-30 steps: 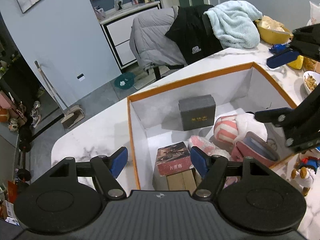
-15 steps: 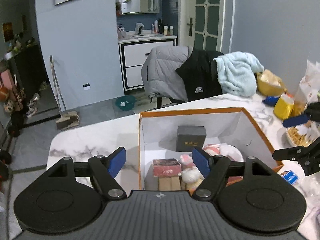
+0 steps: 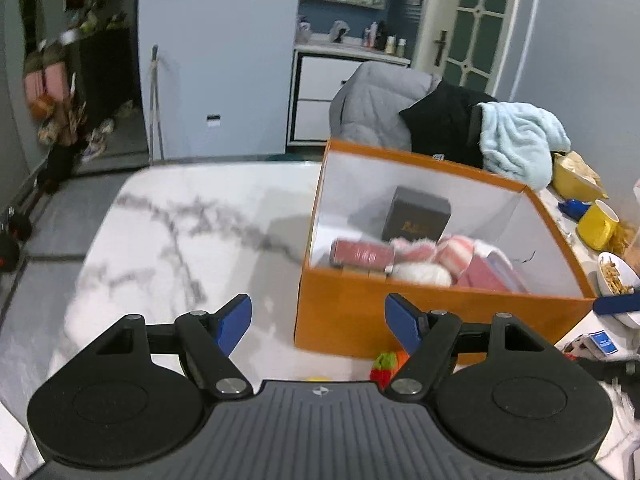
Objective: Organize objects
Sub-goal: 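Move the left tool to the yellow tape measure while the right tool reaches the white lotion tube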
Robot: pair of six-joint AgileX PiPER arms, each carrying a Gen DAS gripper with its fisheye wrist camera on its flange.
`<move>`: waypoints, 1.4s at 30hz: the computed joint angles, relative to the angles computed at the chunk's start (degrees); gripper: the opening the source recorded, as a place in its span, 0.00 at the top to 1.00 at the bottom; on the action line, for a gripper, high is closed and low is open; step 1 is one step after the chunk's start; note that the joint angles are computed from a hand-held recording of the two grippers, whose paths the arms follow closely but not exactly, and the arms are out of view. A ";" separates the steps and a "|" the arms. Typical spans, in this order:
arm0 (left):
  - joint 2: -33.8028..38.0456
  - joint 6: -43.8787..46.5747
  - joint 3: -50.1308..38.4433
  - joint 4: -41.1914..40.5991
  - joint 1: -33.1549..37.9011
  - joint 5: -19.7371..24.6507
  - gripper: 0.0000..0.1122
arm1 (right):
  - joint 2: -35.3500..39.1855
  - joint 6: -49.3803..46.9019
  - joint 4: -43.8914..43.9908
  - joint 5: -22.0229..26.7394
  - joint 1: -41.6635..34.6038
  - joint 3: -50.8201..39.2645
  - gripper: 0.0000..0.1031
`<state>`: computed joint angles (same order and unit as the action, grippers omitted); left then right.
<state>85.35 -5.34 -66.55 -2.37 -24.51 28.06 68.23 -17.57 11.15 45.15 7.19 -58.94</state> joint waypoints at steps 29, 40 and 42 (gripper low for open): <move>5.79 -28.54 7.57 20.54 -6.22 -1.26 0.17 | 8.68 14.82 -10.98 -6.26 15.45 9.70 0.27; 7.88 -28.63 6.38 25.43 -8.53 0.44 0.16 | 10.71 15.79 -12.42 -5.14 15.68 9.06 0.29; 7.96 -26.62 6.39 24.27 -8.49 0.09 0.16 | 10.77 15.56 -12.15 -5.13 15.52 9.01 0.31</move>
